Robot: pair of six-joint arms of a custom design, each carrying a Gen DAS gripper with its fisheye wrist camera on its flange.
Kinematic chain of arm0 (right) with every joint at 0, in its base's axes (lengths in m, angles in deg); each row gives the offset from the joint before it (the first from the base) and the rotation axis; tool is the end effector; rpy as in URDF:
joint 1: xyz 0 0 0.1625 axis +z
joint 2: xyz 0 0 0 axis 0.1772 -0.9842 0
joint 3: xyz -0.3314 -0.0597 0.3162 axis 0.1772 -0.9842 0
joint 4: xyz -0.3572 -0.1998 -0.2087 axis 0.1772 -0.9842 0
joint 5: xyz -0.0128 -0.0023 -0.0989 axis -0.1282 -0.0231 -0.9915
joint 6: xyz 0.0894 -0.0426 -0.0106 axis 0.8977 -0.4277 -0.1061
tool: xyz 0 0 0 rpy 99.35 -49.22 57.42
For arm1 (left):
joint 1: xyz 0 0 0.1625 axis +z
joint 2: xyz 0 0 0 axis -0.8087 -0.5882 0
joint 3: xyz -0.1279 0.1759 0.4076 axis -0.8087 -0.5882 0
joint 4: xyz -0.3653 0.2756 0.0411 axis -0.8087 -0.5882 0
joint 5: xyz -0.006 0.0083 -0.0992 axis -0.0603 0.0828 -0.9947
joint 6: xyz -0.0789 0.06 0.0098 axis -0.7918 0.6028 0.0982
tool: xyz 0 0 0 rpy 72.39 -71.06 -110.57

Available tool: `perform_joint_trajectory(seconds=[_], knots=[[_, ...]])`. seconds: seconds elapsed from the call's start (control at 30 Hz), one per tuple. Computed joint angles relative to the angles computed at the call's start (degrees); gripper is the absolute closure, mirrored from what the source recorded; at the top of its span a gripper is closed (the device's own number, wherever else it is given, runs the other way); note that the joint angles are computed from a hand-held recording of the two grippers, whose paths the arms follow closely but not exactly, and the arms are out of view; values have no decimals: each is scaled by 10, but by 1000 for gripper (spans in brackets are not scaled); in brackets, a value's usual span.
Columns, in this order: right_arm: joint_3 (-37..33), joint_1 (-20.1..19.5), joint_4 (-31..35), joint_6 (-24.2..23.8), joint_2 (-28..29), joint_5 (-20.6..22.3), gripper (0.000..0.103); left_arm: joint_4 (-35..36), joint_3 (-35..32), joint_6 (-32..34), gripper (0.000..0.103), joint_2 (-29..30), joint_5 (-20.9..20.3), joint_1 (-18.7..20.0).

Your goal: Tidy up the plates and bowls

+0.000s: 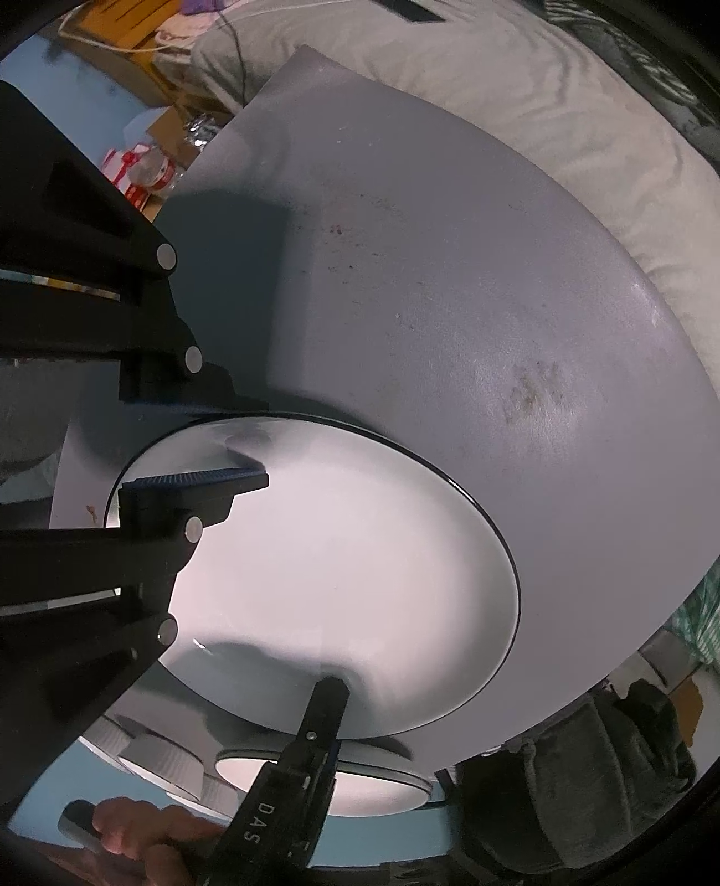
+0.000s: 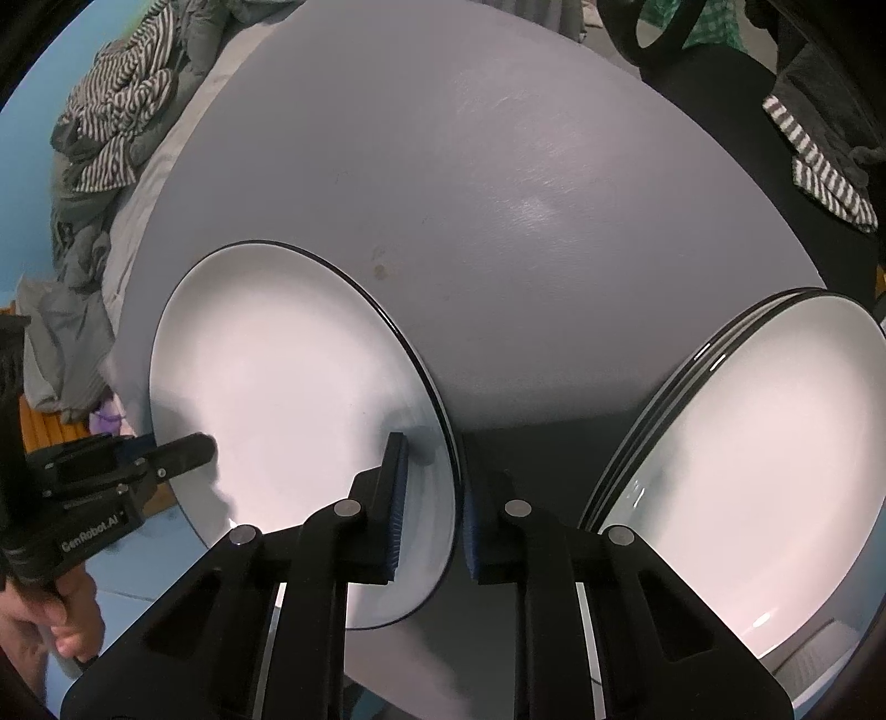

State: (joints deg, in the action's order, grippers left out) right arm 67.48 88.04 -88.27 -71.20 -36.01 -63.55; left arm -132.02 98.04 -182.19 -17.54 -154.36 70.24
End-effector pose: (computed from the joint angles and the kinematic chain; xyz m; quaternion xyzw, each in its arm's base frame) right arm 0.1371 -0.3432 0.1138 0.2613 -0.9105 -0.2338 0.2190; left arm -0.1775 -0.2068 0.0552 -0.2658 0.9194 -0.0813 0.2782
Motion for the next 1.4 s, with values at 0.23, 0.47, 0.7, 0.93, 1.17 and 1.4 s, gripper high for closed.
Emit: perform_joint_trajectory(seconds=[0.23, 0.47, 0.7, 0.93, 1.17, 1.4], knots=[[-2, -15, 25, -4, -18, 2, 87, -5, -10, 17, 86, 17, -5, -7], [-5, -12, 39, -5, -38, 10, 87, 17, -25, 17, 86, 17, 4, -16], [-5, -6, 38, -14, -61, 22, 88, 48, -47, 22, 86, 17, 18, -23], [-10, -13, 54, -18, -90, 33, 88, 77, -72, 50, 86, 23, 29, -18], [-20, -19, 65, -13, -106, 33, 88, 77, -102, 84, 86, 48, 45, -4], [-36, -50, 77, -12, -127, 32, 88, 48, -140, 126, 86, 97, 57, 24]])
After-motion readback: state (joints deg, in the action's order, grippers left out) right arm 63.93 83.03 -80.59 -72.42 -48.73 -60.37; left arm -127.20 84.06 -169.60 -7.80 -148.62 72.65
